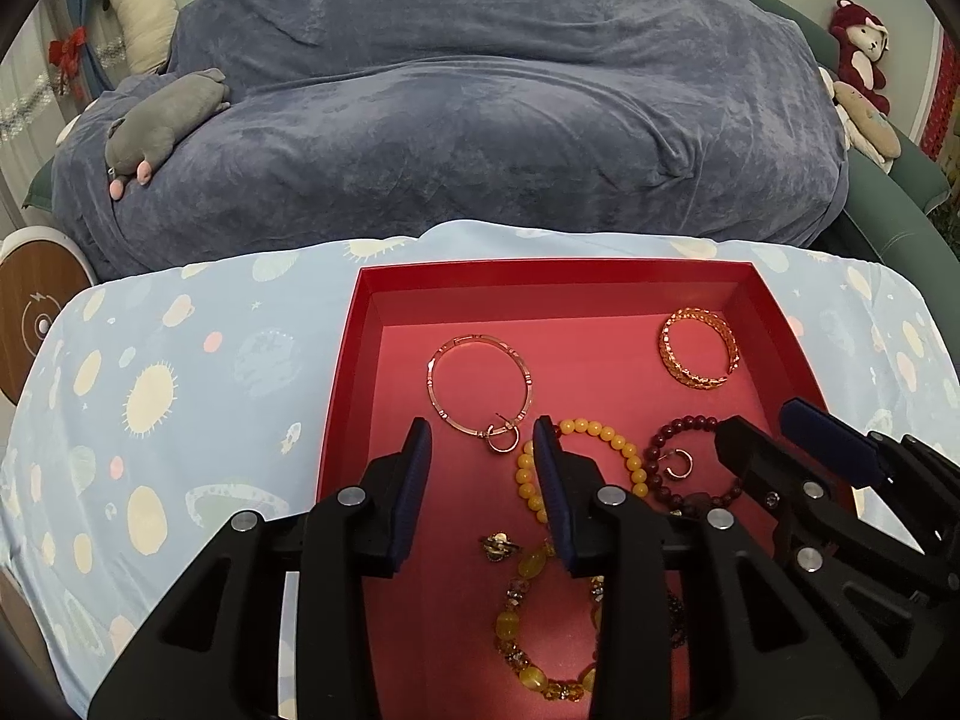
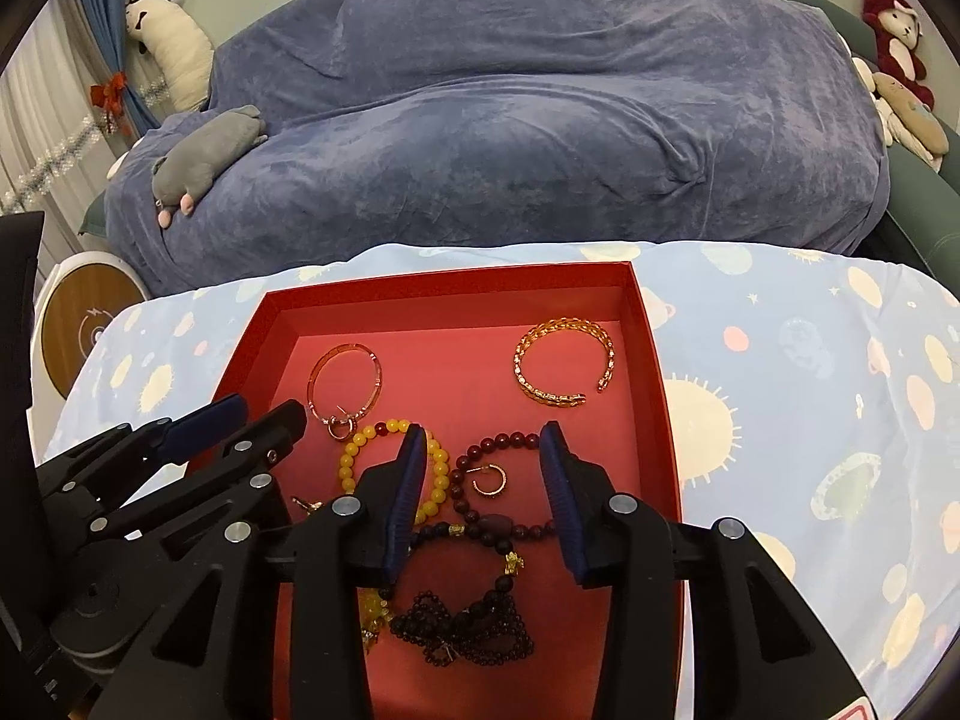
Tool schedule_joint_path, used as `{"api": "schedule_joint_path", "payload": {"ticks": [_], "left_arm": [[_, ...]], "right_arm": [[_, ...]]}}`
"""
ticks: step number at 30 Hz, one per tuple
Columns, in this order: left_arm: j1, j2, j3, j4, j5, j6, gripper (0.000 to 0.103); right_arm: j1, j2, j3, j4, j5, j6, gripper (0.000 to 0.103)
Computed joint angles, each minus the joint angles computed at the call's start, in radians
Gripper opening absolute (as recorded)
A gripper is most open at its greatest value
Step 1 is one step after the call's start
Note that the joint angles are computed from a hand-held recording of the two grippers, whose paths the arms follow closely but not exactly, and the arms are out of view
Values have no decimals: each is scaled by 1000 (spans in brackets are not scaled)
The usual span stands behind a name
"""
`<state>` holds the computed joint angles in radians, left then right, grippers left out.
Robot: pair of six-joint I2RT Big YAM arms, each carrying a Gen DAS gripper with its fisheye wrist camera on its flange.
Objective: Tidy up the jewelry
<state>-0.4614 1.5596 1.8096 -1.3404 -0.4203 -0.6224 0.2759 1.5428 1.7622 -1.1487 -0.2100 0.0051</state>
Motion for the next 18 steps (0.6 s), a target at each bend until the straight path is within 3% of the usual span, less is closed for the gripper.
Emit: {"api": "schedule_joint_path", "payload": {"ticks": [7, 9, 18], "left_arm": [[-32, -50, -5, -39, -11, -52, 50], [-45, -66, -11, -54, -21, -70, 52], [-114, -130, -41, -134, -69, -159, 70]], "right_arm": [[1, -84, -44, -13, 33, -25, 42], [0, -108, -60, -15, 44, -27, 50], [-13, -220, -140, -31, 57, -18, 64]]}}
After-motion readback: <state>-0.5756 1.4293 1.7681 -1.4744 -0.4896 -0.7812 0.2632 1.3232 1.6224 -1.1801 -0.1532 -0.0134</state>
